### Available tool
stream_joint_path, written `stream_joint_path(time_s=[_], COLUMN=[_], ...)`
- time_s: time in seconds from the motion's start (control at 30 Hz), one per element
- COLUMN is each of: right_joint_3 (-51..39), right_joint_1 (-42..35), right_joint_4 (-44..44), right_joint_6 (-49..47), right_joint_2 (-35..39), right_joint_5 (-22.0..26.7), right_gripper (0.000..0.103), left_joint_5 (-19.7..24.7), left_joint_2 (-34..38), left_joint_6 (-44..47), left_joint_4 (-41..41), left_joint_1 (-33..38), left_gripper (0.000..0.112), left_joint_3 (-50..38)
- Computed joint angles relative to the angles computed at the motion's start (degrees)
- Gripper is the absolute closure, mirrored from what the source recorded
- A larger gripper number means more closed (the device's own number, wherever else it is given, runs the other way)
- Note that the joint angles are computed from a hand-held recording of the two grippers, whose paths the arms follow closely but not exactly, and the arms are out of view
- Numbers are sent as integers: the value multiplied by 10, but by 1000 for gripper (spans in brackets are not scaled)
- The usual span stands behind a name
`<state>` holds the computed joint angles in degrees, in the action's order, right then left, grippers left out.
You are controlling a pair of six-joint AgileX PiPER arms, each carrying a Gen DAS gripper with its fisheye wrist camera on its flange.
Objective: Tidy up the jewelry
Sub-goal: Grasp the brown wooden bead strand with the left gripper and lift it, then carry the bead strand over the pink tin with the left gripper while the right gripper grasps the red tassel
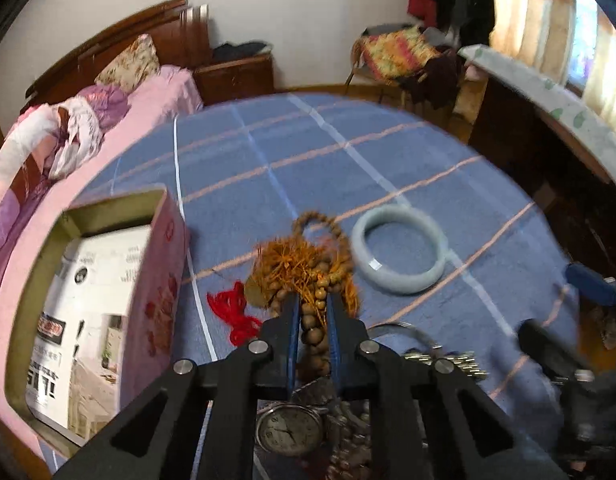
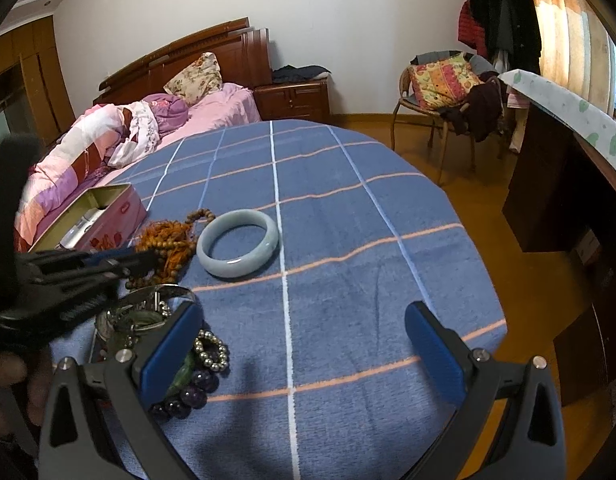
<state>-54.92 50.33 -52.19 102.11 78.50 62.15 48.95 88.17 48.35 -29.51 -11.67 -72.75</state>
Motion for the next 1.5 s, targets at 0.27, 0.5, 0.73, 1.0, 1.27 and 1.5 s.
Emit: stream_joint_path(time_s=[0.27,0.5,0.73,1.0,1.27,1.5], right_joint_3=[3,2,-39,-208,-343,-445], right_joint_1=[-2,-9,-37,-102,-133,-163], right_joint_4=[2,0,9,125,226,322], right_joint_6=[-4,-23,-116,-361,-503,-612], right_joint_2=[6,1,4,125,240,324], right_joint_5=[-10,-34,-107,-147,-115,-54], right_gripper=[0,0,6,16,25,40], left_joint_5=[97,161,152,118,94,98], left_joint_2=[-44,-41,-18,38,91,115], left_joint_6=[59,74,75,68,64,58], left_joint_4=[-109,-173,-185,-171,-161,-157], left_joint_1=[80,144,187,218,230,240], left_gripper=[100,100,100,100,100,100], left_joint_3=[-68,-139,-170,-205,-239,-264])
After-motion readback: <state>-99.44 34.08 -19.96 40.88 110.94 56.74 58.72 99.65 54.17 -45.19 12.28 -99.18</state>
